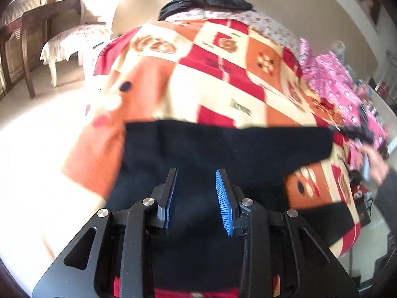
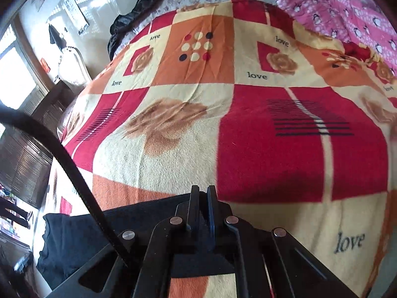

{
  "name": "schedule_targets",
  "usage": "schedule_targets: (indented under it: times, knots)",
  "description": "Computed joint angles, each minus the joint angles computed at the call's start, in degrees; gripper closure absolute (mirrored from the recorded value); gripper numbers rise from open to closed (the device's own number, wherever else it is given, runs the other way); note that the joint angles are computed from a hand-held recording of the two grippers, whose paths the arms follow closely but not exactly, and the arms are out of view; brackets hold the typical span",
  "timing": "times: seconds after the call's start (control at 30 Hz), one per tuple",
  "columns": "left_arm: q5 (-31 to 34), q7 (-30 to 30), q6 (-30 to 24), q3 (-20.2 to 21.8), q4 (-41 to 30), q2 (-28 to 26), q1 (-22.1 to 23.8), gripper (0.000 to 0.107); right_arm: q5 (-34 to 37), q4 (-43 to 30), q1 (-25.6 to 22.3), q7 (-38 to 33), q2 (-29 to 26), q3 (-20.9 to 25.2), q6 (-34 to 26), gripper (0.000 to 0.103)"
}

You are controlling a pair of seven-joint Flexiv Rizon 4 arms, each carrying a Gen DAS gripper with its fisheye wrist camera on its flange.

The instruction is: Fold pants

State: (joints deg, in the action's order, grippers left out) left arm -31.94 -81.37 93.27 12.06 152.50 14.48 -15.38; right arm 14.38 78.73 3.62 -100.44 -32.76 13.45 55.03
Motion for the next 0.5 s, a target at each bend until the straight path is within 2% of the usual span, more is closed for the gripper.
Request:
schedule_targets:
  times: [0.07,0.1,0.13,0.2,0.27,0.33,0.4,0.5]
  knots:
    - [-6.05,6.96,-4.39,3.09,-3.19,-1.3,-0.38,0.077,0.05,2.96,-0.65,-1.15,2.26,-0.04,0.89,0.098]
    - [-4.9,6.18,-7.36,5.46,-5.33,-2.52,0.82,0.077,0.45,4.12,-1.01,-1.77,3.15,0.19,1.26,0.098]
    - [-6.97,7.67,-11.22,6.27,-7.43,-3.86,2.66,0.077,1.01,5.6,-1.43,-2.61,4.23,0.52,1.77,0.098]
    - [-5.52,5.37,-18.15,6.62,-10.9,-6.12,7.8,0.076,1.81,8.53,-1.68,-3.85,6.08,0.78,3.12,0.098]
    - [-9.21,7.78,-25.34,6.9,-14.27,-9.0,10.22,0.074,2.52,10.46,-1.76,-4.64,7.29,0.85,3.56,0.098]
    - [-16.23,12.05,-35.34,6.71,-17.56,-12.36,12.46,0.066,3.32,11.96,-1.92,-5.37,8.26,0.95,3.5,0.098]
    - [-16.48,10.19,-39.61,5.64,-18.92,-14.01,14.54,0.066,4.06,12.97,-1.97,-6.02,8.98,0.87,3.78,0.098]
    - [-16.82,10.76,-40.37,3.12,-20.01,-15.53,16.61,0.066,5.25,13.67,-2.18,-6.79,9.81,0.81,3.54,0.098]
